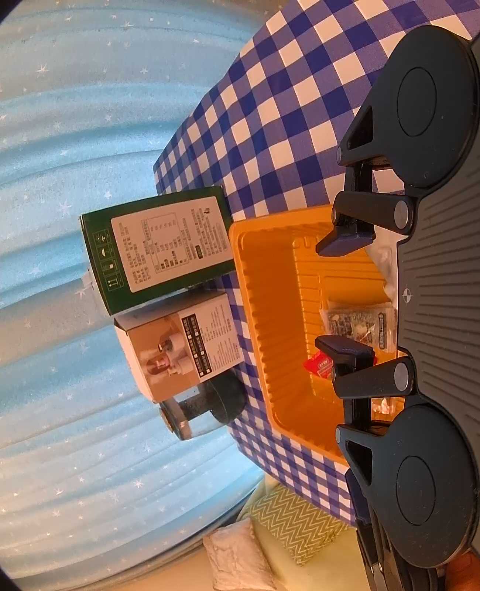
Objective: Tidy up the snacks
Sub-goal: 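Open both grippers to drop the red bag and packet into the tray, then withdraw both grippers from the tray toward the red candies on the table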
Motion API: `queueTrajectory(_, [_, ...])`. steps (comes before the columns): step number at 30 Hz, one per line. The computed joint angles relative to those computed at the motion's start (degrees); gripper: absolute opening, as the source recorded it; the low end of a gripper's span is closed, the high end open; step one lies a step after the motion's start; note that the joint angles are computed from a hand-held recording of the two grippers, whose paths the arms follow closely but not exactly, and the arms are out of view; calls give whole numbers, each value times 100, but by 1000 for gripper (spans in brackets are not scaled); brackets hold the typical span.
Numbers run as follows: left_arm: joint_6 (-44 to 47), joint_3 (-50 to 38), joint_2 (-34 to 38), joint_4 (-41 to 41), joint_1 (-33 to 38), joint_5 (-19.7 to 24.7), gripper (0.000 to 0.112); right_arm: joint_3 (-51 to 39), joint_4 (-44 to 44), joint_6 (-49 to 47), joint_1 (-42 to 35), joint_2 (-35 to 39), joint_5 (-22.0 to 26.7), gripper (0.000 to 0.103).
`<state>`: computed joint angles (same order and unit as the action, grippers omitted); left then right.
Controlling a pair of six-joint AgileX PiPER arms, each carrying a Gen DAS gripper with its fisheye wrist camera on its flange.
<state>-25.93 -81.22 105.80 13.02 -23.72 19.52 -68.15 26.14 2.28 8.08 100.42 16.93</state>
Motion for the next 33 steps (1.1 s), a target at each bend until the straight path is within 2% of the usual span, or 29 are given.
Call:
queueTrajectory(10, [-161, 135, -99, 256, -84, -36, 54, 285, -266, 229, -128, -218, -226, 48])
queueTrajectory(20, [-766, 617, -516, 894, -308, -148, 54, 925, -1235, 1107, -342, -755, -391, 48])
queueTrajectory(33, [-2131, 1580, -1363, 1966, -723, -94, 56, 2114, -1569, 1321, -447, -2139, -127, 48])
